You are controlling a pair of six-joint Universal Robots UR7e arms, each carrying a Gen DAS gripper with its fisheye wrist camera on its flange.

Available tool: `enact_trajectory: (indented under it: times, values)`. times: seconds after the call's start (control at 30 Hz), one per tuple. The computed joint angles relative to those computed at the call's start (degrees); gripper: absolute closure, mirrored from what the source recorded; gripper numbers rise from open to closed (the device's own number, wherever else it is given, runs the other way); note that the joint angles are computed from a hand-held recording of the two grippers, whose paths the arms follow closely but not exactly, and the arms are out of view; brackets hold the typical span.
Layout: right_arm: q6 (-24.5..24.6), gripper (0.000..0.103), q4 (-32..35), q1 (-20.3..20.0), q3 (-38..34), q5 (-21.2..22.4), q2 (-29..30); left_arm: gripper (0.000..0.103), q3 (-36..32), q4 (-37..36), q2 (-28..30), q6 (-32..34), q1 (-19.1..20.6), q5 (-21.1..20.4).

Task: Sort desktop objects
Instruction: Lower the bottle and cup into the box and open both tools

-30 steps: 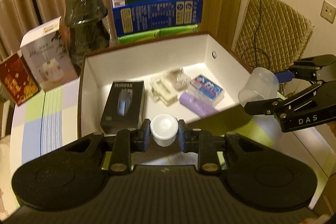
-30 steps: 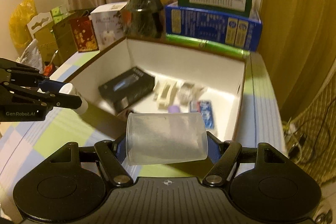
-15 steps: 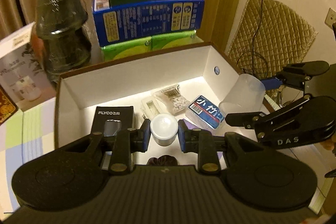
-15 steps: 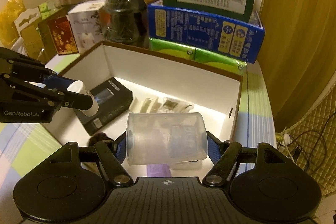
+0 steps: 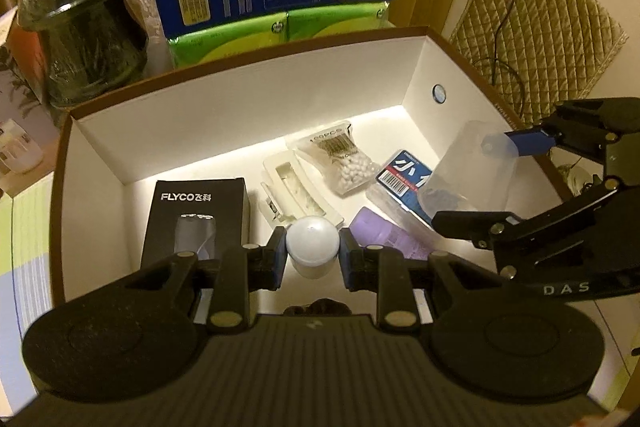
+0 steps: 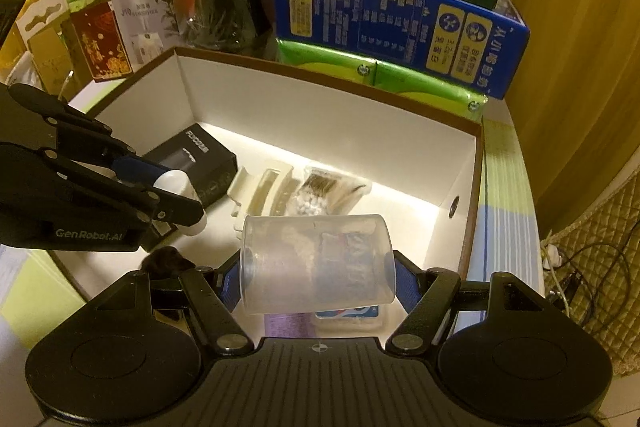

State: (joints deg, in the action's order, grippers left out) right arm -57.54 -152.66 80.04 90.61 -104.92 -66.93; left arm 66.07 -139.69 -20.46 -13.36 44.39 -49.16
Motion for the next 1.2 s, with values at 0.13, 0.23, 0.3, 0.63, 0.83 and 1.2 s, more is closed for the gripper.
enact_trajectory:
  times: [0.13,0.23,0.3,0.63,0.83,1.2]
  values:
    - [0.65,0.033,0.58,0.03,-0.83,-0.86,0.79,0.08,-1.49,1.97,0.64,-0.72,0.73,-0.73]
    - [0.59,0.034,0.76,0.14,-1.16,-1.52,1.28,0.08,-2.87,4.11,1.21,-1.54,1.25,-1.35]
    - [0.56,0.034,0.92,0.23,-1.41,-2.03,1.6,0.08,-3.67,5.25,1.59,-1.98,1.56,-1.65]
    - [1.2,0.034,2.35,0.42,-2.1,-3.03,2.15,0.069,-4.21,6.14,1.74,-2.64,2.02,-2.15]
    - [1.31,0.033,3.34,0.56,-2.03,-3.35,2.4,0.068,-3.31,5.69,1.12,-3.02,1.91,-0.99]
    - [1.22,0.033,4.41,1.09,-2.24,-3.78,3.18,0.064,-1.69,6.42,-0.14,-4.6,1.79,1.37]
